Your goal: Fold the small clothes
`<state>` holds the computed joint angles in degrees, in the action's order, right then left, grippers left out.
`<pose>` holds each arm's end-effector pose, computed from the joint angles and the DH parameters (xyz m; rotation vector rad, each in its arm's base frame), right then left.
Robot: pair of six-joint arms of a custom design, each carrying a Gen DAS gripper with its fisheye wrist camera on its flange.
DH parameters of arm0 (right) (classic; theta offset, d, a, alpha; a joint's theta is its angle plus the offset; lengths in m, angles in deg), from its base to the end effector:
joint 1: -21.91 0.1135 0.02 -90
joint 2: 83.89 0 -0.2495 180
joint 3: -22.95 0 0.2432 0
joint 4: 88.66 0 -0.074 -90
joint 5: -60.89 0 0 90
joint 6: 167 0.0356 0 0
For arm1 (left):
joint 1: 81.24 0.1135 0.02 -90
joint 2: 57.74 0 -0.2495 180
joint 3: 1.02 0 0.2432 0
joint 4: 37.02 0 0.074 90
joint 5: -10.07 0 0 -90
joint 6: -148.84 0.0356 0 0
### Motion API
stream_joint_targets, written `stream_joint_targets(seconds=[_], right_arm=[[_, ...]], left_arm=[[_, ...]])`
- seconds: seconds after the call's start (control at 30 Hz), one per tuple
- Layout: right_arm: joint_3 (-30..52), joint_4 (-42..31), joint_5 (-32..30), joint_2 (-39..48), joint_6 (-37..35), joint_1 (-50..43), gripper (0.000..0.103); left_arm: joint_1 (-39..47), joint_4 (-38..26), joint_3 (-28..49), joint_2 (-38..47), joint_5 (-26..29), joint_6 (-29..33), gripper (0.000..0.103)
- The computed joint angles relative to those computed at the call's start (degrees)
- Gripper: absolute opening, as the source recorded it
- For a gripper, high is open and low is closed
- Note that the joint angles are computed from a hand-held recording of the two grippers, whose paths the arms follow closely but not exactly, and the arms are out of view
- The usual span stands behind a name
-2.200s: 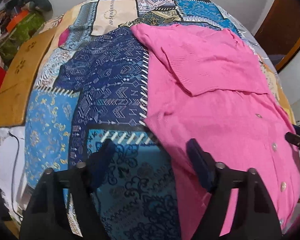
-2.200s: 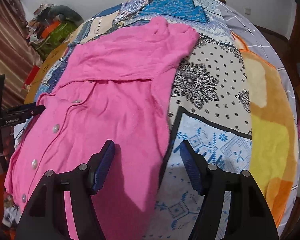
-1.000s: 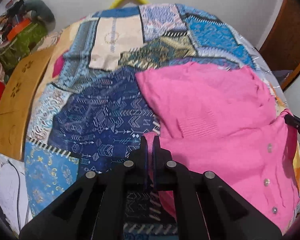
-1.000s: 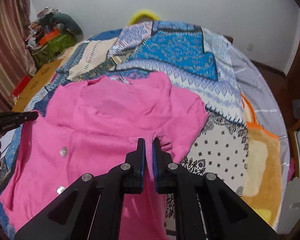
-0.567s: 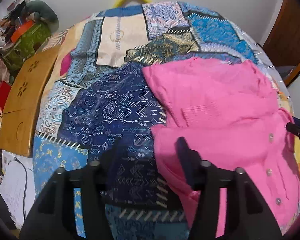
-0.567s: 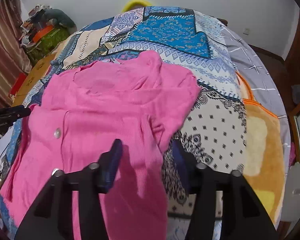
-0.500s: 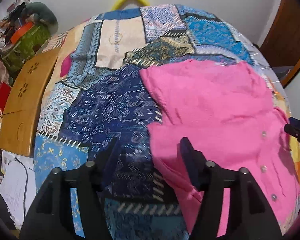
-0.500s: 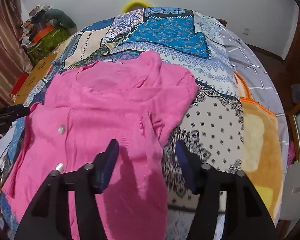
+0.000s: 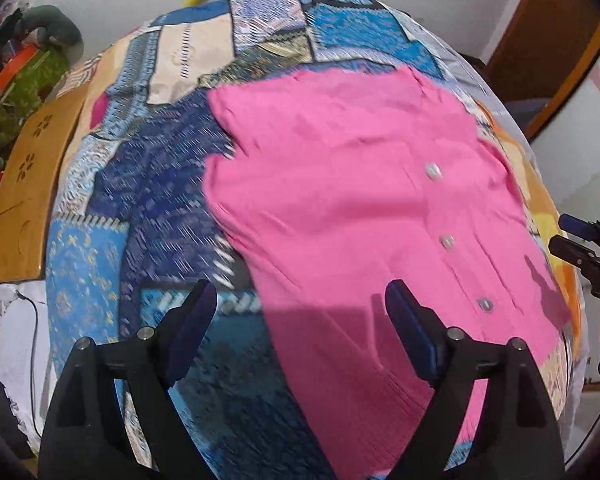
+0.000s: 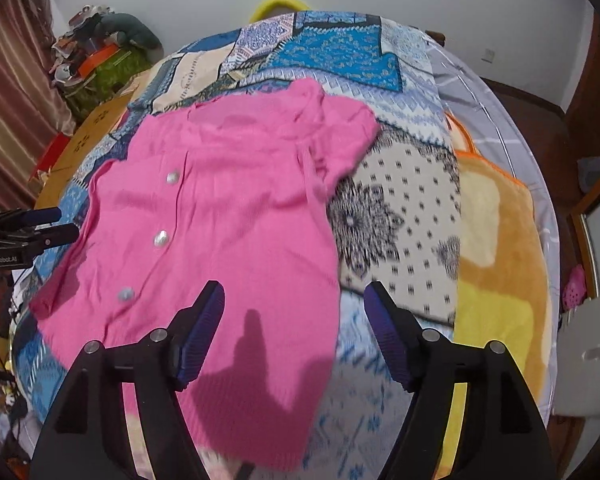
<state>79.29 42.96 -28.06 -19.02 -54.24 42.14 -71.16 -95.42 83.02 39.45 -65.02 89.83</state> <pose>0.2014 0.0735 0.2115 0.0641 2.5848 0.2594 0.3190 0.0474 0.2029 0.5555 2.6889 -0.1800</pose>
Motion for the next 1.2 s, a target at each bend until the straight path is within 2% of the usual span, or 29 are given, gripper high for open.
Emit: stream_joint_targets(seconds=[0.2, 0.37, 0.43, 0.5, 0.63, 0.7, 0.83, 1.0, 1.1, 1.2], right_arm=[[-5.2, -1.2, -1.5, -5.4, 3.4, 1.4, 0.069], [-10.2, -0.1, -2.8, -9.3, 7.1, 3.8, 0.069], [-11.6, 0.5, -2.4, -10.9, 8.2, 5.1, 0.069], [-12.4, 0.5, -2.4, -12.5, 8.8, 5.7, 0.068], [-13.3, 1.3, -2.3, -13.9, 9.9, 7.4, 0.05], [-13.6, 2.1, -2.2, -14.2, 10.1, 8.6, 0.039], [-13.8, 3.7, -2.6, -14.1, 10.4, 9.7, 0.008], [-13.0, 3.3, -0.3, -15.5, 9.9, 10.3, 0.008], [-11.4, 2.3, 0.8, -17.1, 8.5, 9.2, 0.007], [-8.3, 0.9, 2.4, -17.9, 6.8, 8.2, 0.007]], left_arm=[[0.9, 1.0, -6.3, -3.8, -0.8, 2.5, 0.086], [5.4, 0.6, -8.1, -6.0, 1.6, 4.7, 0.086], [7.2, 0.0, -8.2, -6.1, 2.7, 5.9, 0.081], [8.7, -1.6, -7.9, -5.9, 4.0, 7.3, 0.065], [11.2, -6.3, -6.5, -4.9, 7.4, 9.9, 0.043], [11.9, -8.4, -6.0, -4.6, 9.1, 10.9, 0.026], [11.5, -8.1, -6.8, -6.2, 9.6, 10.4, 0.014], [13.0, -6.7, -6.3, -8.3, 10.8, 10.8, 0.01], [14.1, -6.9, -4.0, -8.6, 12.0, 10.1, 0.005], [15.0, -6.8, -0.7, -8.6, 13.2, 7.8, 0.005]])
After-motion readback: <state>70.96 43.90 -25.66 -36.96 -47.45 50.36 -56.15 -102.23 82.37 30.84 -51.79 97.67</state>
